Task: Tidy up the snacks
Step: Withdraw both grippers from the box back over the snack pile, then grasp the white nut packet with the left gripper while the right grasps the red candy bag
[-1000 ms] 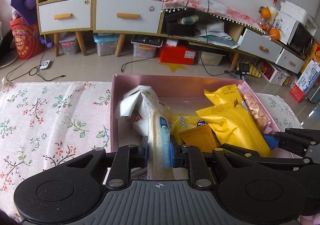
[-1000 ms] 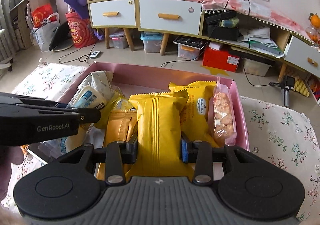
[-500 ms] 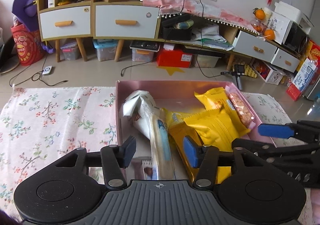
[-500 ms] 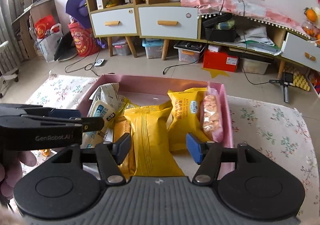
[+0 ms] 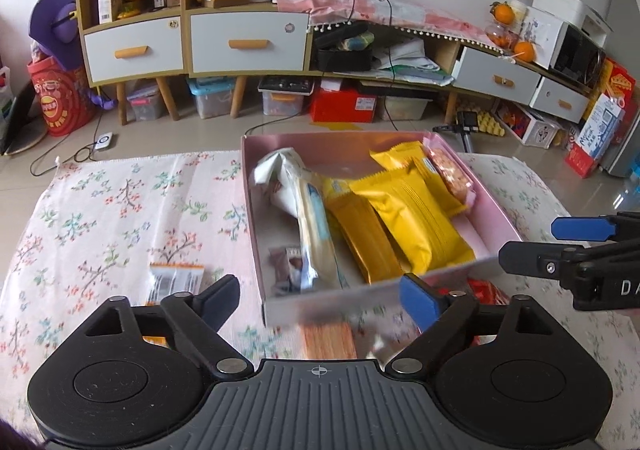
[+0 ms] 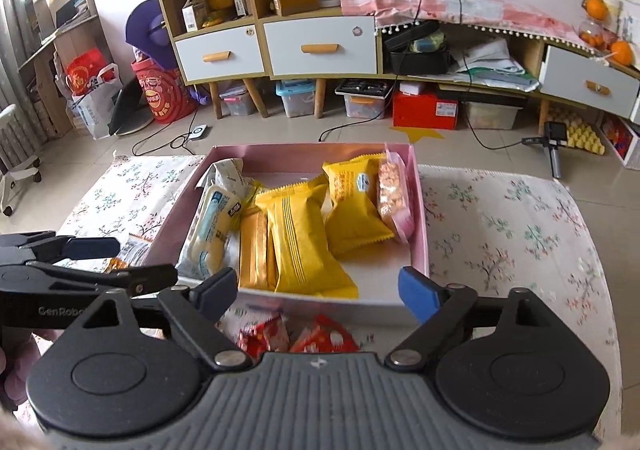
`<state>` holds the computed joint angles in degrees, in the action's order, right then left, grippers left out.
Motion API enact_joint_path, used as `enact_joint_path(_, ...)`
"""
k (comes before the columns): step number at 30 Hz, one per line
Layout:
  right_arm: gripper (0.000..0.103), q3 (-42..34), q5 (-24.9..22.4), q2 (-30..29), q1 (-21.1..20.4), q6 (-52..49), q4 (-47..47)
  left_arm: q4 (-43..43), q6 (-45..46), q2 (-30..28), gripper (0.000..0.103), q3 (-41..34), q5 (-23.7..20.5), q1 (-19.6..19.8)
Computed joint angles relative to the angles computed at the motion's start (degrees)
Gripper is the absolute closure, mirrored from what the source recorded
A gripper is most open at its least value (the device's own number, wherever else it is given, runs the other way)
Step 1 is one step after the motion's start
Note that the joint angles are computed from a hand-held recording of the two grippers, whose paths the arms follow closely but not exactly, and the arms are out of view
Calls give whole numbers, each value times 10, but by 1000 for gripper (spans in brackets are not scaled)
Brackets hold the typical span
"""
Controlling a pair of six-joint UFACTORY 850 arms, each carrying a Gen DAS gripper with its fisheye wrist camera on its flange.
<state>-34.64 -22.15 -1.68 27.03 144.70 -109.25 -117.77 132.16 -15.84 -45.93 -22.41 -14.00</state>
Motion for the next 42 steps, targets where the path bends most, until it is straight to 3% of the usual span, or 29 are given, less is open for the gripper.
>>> enact_joint_path(13, 4, 51, -46, 33, 41, 38, 50, 9, 37, 59, 4, 81, -39, 20)
enact_joint_path(16, 4, 62, -60, 34, 51, 56, 48, -1, 60, 62, 2, 98, -65, 31)
enact_joint_path(25, 2, 70, -95, 25, 71, 21, 69, -13, 161, 41, 2, 120, -71, 44)
enact_joint_path(32, 2, 74, -90, 12, 69, 71, -1, -20, 182, 5, 2, 117, -107, 46)
enact_joint_path(42, 7, 76, -98, -15, 63, 137, -132, -76, 240, -26, 4, 118, -158, 19)
